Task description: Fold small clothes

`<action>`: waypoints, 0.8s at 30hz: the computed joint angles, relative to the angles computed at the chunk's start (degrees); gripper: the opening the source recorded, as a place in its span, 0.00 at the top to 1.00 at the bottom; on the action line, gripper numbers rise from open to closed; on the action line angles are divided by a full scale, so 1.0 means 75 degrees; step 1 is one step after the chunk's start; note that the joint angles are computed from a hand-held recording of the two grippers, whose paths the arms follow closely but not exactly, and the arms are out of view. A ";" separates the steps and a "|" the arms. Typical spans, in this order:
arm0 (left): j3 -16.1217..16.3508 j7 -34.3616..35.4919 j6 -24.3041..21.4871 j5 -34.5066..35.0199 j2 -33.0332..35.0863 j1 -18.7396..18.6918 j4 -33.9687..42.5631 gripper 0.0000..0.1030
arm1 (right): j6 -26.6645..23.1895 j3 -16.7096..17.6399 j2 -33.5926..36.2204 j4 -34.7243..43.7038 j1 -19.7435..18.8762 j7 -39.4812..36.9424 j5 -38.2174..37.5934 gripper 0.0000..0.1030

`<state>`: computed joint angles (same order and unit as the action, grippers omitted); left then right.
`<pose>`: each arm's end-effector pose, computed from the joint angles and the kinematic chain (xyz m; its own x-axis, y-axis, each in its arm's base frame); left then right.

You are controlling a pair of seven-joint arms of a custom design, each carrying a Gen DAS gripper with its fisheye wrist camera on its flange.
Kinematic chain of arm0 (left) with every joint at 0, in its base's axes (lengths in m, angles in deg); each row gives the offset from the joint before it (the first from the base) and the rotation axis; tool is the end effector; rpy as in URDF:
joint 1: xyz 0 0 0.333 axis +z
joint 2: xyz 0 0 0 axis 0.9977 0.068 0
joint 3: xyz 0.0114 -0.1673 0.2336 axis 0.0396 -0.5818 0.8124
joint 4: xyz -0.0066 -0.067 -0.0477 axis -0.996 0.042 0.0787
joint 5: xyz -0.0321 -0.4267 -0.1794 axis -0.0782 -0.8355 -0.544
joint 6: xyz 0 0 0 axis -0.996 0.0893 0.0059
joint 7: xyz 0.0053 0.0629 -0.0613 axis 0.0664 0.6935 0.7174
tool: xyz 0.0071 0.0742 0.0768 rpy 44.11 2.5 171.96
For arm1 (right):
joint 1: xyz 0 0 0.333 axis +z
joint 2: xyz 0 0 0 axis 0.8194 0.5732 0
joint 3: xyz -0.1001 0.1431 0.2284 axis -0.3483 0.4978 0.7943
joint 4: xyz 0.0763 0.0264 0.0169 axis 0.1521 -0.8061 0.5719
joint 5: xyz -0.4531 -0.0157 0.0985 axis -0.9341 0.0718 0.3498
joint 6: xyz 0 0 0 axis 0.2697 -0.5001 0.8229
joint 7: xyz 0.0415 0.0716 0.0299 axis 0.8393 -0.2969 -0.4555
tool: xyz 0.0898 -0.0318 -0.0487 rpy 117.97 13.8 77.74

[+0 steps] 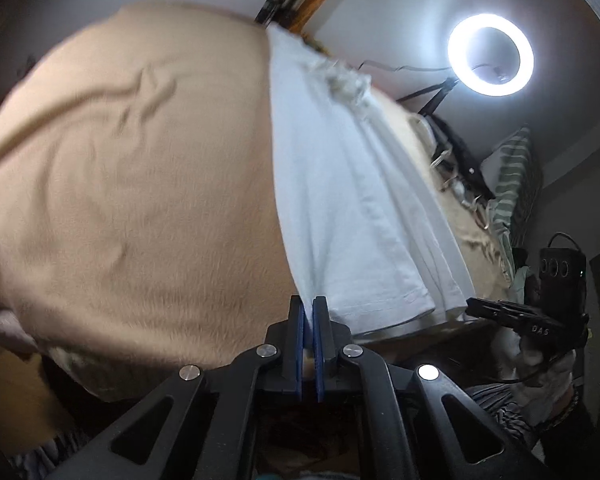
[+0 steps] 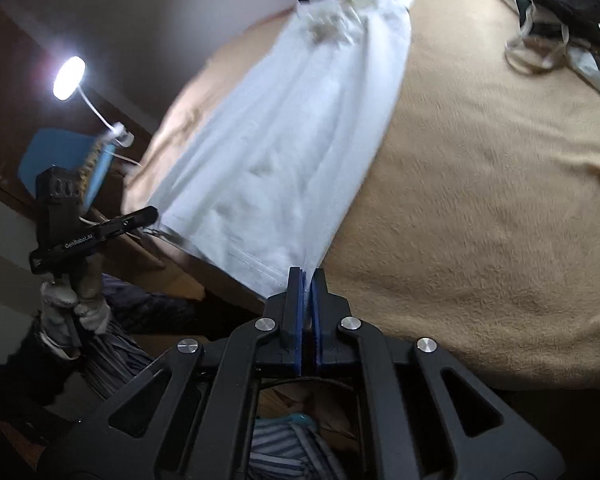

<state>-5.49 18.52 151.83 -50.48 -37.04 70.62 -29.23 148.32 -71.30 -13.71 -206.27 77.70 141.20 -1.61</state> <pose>0.5659 -0.3139 0.4377 -0.3105 -0.7604 0.5705 -0.9294 0.1169 -0.3500 0.3865 0.1615 0.4890 0.0417 -0.8847 -0.4642 -0.9386 0.1245 -0.3217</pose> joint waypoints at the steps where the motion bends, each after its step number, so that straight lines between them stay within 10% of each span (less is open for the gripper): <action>1: -0.0002 -0.0099 -0.0093 0.0114 0.0072 0.0001 0.0015 0.98 | -0.0103 0.0055 0.0134 0.0053 -0.0033 0.0046 -0.0077 0.95; 7: -0.0055 0.0049 0.0327 0.0611 -0.0256 -0.0111 -0.0249 0.75 | -0.0566 0.0911 0.0275 0.0445 -0.0588 0.0681 -0.1445 0.85; 9: -0.0030 0.0021 0.0466 0.0681 -0.0356 -0.0149 -0.0329 0.74 | -0.0266 0.0952 0.0079 0.0343 -0.0561 0.0931 -0.1649 0.74; 24: 0.0143 0.0382 0.1142 0.0154 -0.0565 -0.0339 -0.0568 0.73 | 0.1931 0.1187 0.3133 0.2029 -0.0521 0.1221 -0.2709 0.81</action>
